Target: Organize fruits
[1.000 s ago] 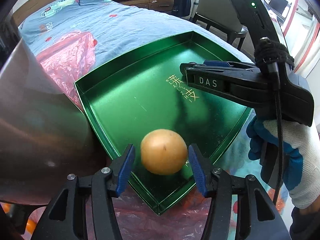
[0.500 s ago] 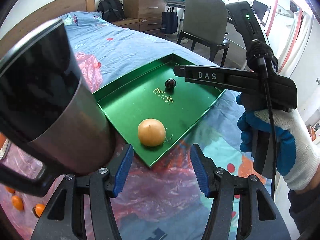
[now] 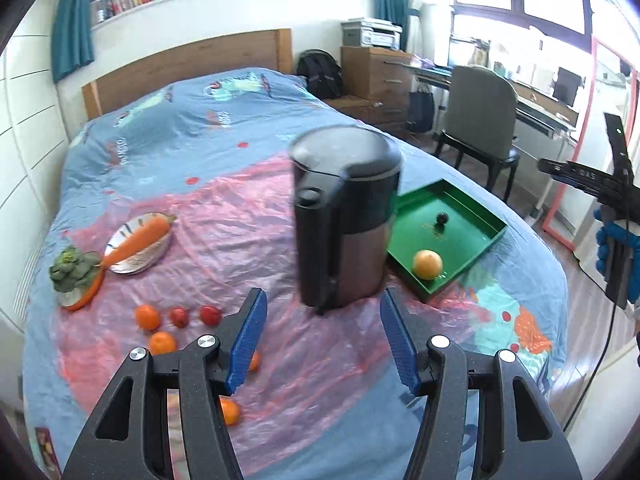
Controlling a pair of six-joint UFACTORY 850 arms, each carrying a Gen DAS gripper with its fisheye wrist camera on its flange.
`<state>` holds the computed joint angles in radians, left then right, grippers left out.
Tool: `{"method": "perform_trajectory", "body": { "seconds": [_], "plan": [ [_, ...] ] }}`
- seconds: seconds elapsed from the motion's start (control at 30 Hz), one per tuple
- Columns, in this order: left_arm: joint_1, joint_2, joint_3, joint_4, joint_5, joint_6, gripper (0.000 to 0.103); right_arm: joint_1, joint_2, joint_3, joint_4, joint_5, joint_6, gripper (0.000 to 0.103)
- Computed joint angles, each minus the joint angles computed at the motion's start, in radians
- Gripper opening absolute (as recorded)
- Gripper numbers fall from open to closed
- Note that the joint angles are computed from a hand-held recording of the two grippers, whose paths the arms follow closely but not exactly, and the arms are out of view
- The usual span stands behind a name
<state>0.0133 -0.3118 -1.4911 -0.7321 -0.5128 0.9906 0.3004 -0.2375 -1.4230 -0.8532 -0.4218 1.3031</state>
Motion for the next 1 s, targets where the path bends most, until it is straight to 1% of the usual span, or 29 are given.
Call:
{"method": "perform_trajectory", "body": {
  "seconds": [0.2,0.27,0.37,0.47,0.53,0.57,0.67,0.77,0.87,0.93,1.0],
  "plan": [
    [0.148,0.066,-0.018,-0.034,0.044,0.009,0.053,0.02,0.131,-0.001,-0.103,-0.127,0.061,0.067],
    [0.196,0.084,-0.04,-0.033,0.073,-0.005,0.053,0.03,0.174,-0.014,-0.146,-0.187,0.086,0.067],
    [0.278,0.09,-0.102,-0.03,0.085,-0.05,0.053,0.049,0.235,-0.043,-0.215,-0.289,0.103,0.067],
    [0.343,0.105,-0.141,-0.014,0.141,-0.066,0.053,0.07,0.281,-0.088,-0.254,-0.374,0.091,0.067],
    [0.384,0.112,-0.167,-0.021,0.168,-0.056,0.053,0.096,0.288,-0.137,-0.285,-0.461,0.052,0.067],
    [0.402,0.114,-0.182,-0.02,0.182,-0.059,0.053,0.107,0.295,-0.16,-0.29,-0.486,0.035,0.067],
    [0.461,0.109,-0.249,-0.047,0.18,-0.054,0.053,0.141,0.298,-0.248,-0.313,-0.562,-0.005,0.067],
    [0.503,0.125,-0.275,-0.089,0.231,0.003,0.054,0.177,0.294,-0.338,-0.361,-0.616,-0.014,0.067],
    [0.543,0.121,-0.33,-0.107,0.26,0.029,0.056,0.22,0.267,-0.449,-0.426,-0.7,-0.053,0.067],
    [0.568,0.115,-0.367,-0.106,0.27,0.023,0.056,0.242,0.246,-0.528,-0.454,-0.739,-0.086,0.067],
    [0.583,0.108,-0.398,-0.08,0.292,-0.005,0.056,0.271,0.219,-0.615,-0.498,-0.799,-0.129,0.067]
  ]
}}
